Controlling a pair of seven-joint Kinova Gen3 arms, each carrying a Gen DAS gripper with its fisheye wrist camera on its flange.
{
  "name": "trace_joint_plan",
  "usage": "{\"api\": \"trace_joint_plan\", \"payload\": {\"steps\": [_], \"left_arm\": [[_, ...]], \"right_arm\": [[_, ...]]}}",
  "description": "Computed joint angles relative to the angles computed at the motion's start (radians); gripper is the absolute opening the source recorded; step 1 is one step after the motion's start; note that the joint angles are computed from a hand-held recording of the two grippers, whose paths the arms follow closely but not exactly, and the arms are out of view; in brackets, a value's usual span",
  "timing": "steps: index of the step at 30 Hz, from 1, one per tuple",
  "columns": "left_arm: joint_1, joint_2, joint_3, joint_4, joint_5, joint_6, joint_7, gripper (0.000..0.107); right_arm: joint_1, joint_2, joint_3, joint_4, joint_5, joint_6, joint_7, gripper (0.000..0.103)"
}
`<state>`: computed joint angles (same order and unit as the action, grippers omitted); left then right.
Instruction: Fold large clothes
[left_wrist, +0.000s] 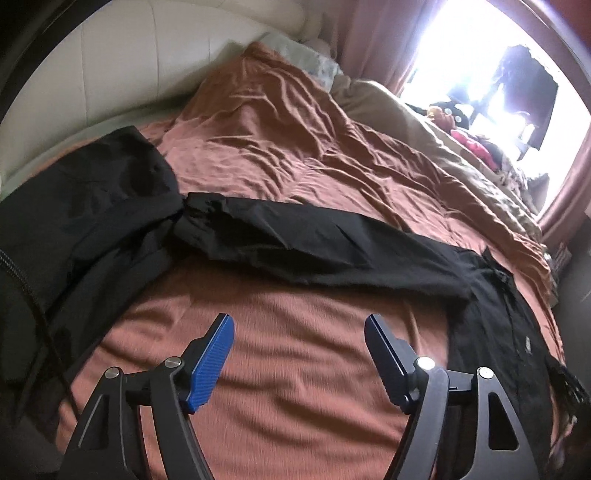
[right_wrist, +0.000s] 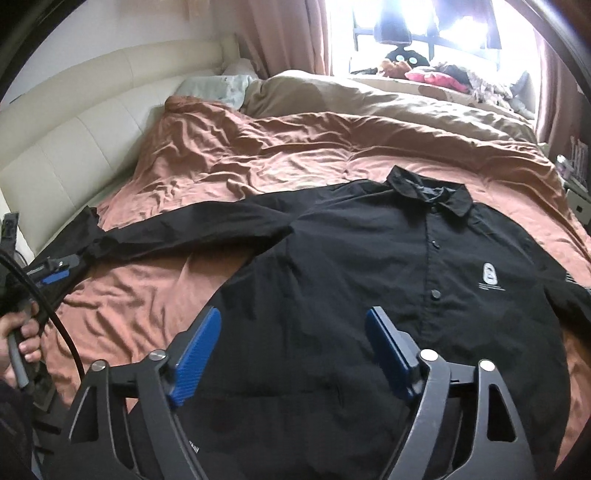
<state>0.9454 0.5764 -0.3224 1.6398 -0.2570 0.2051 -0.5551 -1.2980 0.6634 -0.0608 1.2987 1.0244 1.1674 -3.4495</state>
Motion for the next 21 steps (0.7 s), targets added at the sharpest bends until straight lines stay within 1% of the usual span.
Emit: {"api": "trace_joint_plan", "payload": {"steps": [2,5,6,9,10,11,12,13,14,15,17,18,21], "left_arm": [[-0.077,0.041,0.067,-0.065,0.02,0.042,-0.027,0.075],[-0.148,0.1,0.123,-0.151,0.043,0.103,-0.035,0.074],[-0.181,0.121,0.15,-0.177,0.057,0.113,-0.039,0.073],[-0.226,0.169,0.181,-0.234,0.081,0.136,-0.037,0.069],[-0.239,0.184,0.189,-0.255,0.086,0.148,-0.04,0.061],[-0.252,0.199,0.2,-0.28,0.092,0.169,-0.044,0.046],[-0.271,0.219,0.216,-0.313,0.102,0.2,-0.049,0.033],[-0.288,0.227,0.236,-0.329,0.109,0.214,-0.058,0.011],[-0.291,0.23,0.239,-0.336,0.112,0.218,-0.062,0.006],[-0.277,0.227,0.223,-0.34,0.101,0.22,-0.053,0.005],[-0.214,0.207,0.158,-0.336,0.053,0.217,-0.026,0.003],[-0.198,0.2,0.139,-0.337,0.034,0.214,-0.015,0.003],[-0.187,0.156,0.125,-0.315,0.002,0.178,0.002,0.002]], "right_arm": [[0.012,-0.001,0.021,0.006,-0.013,-0.032,0.013,0.075],[0.04,0.0,0.041,0.006,-0.04,-0.075,0.041,0.07],[0.048,0.005,0.047,-0.002,-0.049,-0.084,0.052,0.07],[0.076,0.011,0.065,-0.017,-0.079,-0.108,0.075,0.07],[0.084,0.013,0.073,-0.021,-0.085,-0.119,0.078,0.07],[0.089,0.018,0.08,-0.03,-0.091,-0.124,0.083,0.07],[0.095,0.021,0.088,-0.033,-0.094,-0.135,0.081,0.065],[0.104,0.021,0.093,-0.033,-0.099,-0.151,0.078,0.06],[0.114,0.021,0.096,-0.034,-0.106,-0.169,0.079,0.052],[0.132,0.022,0.097,-0.035,-0.117,-0.195,0.081,0.048],[0.157,0.023,0.109,-0.028,-0.13,-0.246,0.071,0.044],[0.172,0.025,0.113,-0.025,-0.139,-0.272,0.071,0.043],[0.218,0.052,0.123,-0.058,-0.182,-0.332,0.101,0.043]]}}
